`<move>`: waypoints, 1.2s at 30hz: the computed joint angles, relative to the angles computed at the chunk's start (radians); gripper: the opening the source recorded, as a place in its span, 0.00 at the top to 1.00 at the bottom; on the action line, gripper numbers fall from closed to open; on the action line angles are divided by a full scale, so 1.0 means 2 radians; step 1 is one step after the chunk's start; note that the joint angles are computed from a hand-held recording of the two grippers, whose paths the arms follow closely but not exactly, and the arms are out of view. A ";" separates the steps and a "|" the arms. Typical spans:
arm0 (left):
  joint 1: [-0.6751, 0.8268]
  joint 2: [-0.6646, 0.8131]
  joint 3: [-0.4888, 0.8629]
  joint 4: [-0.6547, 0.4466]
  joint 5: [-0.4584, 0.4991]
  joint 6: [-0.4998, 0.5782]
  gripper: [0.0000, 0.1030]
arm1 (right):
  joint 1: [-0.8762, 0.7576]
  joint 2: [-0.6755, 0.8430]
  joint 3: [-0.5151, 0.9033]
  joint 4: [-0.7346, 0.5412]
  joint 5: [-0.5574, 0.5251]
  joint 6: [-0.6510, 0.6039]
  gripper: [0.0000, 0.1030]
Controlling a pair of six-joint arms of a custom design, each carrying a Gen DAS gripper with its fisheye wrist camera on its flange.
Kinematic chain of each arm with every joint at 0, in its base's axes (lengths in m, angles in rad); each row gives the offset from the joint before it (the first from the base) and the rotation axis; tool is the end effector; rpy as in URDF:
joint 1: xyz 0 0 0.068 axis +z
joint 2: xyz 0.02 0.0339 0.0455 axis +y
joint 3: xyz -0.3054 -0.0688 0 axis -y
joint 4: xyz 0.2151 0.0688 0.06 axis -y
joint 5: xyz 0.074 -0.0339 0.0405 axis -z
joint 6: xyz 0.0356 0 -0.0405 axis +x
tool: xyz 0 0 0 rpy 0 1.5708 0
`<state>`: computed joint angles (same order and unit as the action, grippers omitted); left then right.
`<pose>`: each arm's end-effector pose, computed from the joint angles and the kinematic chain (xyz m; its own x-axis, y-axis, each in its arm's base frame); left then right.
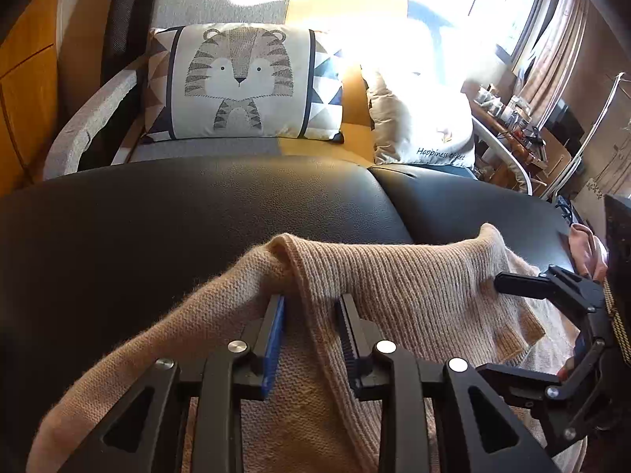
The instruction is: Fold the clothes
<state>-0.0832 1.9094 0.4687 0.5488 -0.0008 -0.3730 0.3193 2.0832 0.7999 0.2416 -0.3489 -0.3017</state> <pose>0.2767 -0.0230 0.1108 -0.7523 -0.3029 -0.5850 -0.2057 0.9516 -0.2282 0.3214 0.1191 0.0977 -0.6463 -0.5078 -0.5696 -0.6816 0.7197 0.1318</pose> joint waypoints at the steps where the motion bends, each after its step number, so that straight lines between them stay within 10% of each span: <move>1: -0.003 0.003 -0.008 0.016 -0.004 0.003 0.73 | 0.002 0.004 -0.004 0.007 0.006 -0.002 0.00; 8: -0.004 0.012 -0.029 0.064 -0.008 0.003 0.71 | 0.020 0.003 -0.040 0.064 0.050 -0.015 0.00; 14: -0.009 -0.043 -0.028 -0.004 0.018 -0.039 0.71 | 0.023 -0.080 -0.085 0.046 0.024 0.047 0.00; 23: -0.113 -0.027 -0.046 0.022 -0.052 -0.022 0.70 | 0.034 -0.052 -0.128 0.080 0.101 0.009 0.00; 36: -0.207 -0.065 0.018 -0.085 -0.067 -0.108 0.70 | -0.223 -0.182 -0.222 0.030 -0.079 0.004 0.00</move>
